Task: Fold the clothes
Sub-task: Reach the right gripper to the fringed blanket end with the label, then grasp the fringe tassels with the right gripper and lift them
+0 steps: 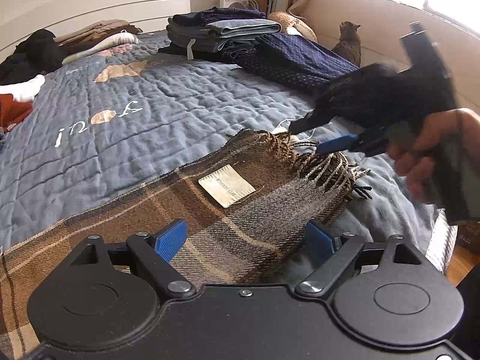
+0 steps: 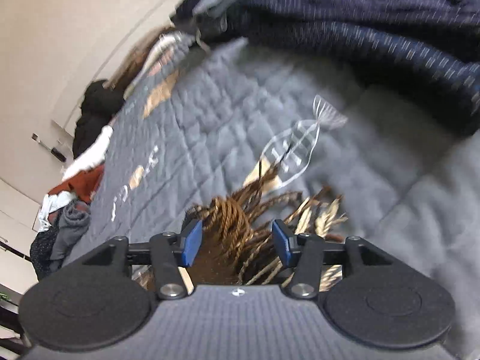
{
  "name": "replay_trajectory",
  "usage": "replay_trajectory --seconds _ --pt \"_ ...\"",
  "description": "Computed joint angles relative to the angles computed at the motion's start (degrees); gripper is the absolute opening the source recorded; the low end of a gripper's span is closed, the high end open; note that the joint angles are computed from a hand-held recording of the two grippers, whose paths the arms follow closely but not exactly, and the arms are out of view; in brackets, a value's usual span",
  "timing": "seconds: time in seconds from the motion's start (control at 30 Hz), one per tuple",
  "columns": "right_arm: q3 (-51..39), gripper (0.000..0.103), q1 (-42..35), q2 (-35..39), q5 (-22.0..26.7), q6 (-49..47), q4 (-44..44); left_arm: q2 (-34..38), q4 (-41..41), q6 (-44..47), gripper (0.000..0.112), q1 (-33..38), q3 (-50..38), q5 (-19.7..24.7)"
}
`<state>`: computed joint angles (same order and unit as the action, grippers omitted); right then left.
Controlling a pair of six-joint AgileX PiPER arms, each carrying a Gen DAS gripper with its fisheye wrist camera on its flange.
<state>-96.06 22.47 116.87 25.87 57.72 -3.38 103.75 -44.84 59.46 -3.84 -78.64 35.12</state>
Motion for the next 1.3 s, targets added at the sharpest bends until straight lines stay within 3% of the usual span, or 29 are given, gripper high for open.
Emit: replay_trajectory --seconds 0.13,0.27,0.3,0.33,0.37,0.5,0.57,0.67,0.8,0.87,0.97,1.0,1.03,1.1,1.23,1.3 --pt "-8.4 0.051 -1.2 6.4 5.7 -1.7 2.1 -0.2 -0.3 0.7 0.085 0.5 0.3 -0.2" --pt "-11.2 0.050 -1.3 8.8 6.3 -6.8 7.2 0.2 0.2 0.2 0.086 1.1 -0.2 -0.2" --pt "-11.9 0.040 -1.3 9.3 6.4 -8.1 8.4 0.4 0.4 -0.1 0.086 1.2 -0.5 -0.1" --pt "-12.6 0.021 -1.3 9.8 6.6 -9.4 9.6 0.5 0.6 -0.3 0.086 1.3 -0.7 0.0" --pt "-13.0 0.011 -1.1 10.1 6.9 -8.8 9.1 0.6 0.7 -0.4 0.086 1.3 -0.7 -0.1" --pt "-13.8 0.006 -0.3 10.3 7.8 -2.7 3.2 0.6 0.7 0.2 0.086 1.6 -0.8 0.0" --pt "-13.2 0.004 0.1 9.2 8.0 5.1 -4.5 0.5 0.4 0.6 0.086 1.9 -0.7 0.1" --pt "-12.7 0.004 0.1 7.9 10.5 16.9 -17.8 0.5 -0.1 0.8 0.086 2.3 -0.8 0.3" --pt "-9.7 0.007 -1.5 6.0 11.7 24.5 -22.5 0.5 0.1 0.4 0.086 2.2 -1.0 0.4" --pt "-8.0 0.007 -2.2 4.9 8.4 22.1 -19.1 0.6 0.2 0.1 0.086 2.1 -1.2 0.4" --pt "-9.7 0.013 -2.7 5.8 3.7 9.4 -7.4 0.6 0.3 -0.2 0.086 2.0 -1.4 0.4" --pt "-12.0 0.022 -2.3 7.1 4.4 6.2 -4.8 0.5 0.3 -0.1 0.086 1.9 -1.3 0.4" --pt "-14.3 0.033 -1.8 8.5 5.2 3.9 -3.3 0.4 0.1 0.0 0.086 1.9 -1.2 0.4" --pt "-23.2 0.039 0.0 13.3 11.9 1.9 -6.7 0.2 0.0 0.6 0.086 1.9 -0.8 0.3" --pt "-36.8 0.040 1.4 21.3 22.5 -1.9 -8.0 0.0 -0.1 1.4 0.086 2.2 -0.5 0.2" --pt "-39.0 0.036 2.0 23.2 23.8 -2.3 -9.3 0.4 0.4 0.7 0.086 2.6 -0.9 0.4"
